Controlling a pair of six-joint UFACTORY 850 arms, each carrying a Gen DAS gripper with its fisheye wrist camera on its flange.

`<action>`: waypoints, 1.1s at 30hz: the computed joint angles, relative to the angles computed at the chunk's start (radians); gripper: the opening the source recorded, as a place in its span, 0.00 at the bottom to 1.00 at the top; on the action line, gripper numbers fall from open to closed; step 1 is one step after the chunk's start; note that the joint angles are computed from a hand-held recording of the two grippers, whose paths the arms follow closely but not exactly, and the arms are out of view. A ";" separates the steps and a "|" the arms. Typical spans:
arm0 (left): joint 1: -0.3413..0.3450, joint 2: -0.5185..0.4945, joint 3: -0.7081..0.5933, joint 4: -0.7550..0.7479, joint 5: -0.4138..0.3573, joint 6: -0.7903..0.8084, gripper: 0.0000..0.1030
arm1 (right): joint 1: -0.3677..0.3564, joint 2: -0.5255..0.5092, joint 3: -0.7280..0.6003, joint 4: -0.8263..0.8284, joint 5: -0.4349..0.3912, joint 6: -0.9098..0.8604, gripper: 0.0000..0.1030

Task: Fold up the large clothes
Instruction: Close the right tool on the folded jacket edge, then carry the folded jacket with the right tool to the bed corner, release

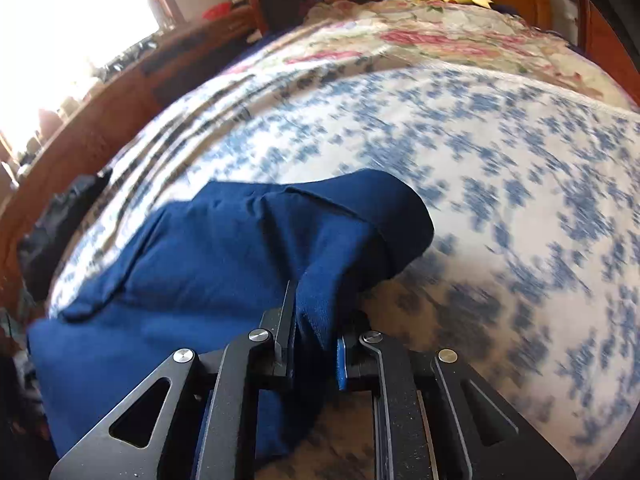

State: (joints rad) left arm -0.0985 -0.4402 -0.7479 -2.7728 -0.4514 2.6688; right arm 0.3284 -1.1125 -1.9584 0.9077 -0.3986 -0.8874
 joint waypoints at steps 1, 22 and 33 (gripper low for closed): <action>0.000 -0.004 -0.006 0.011 0.007 -0.013 0.29 | -0.007 0.000 0.007 0.016 -0.004 -0.008 0.12; 0.001 0.022 0.022 -0.029 -0.061 0.045 0.05 | -0.034 -0.025 0.009 0.203 -0.092 -0.068 0.13; 0.088 0.209 0.127 0.022 -0.133 0.011 0.03 | 0.064 0.189 0.210 0.424 0.052 -0.365 0.09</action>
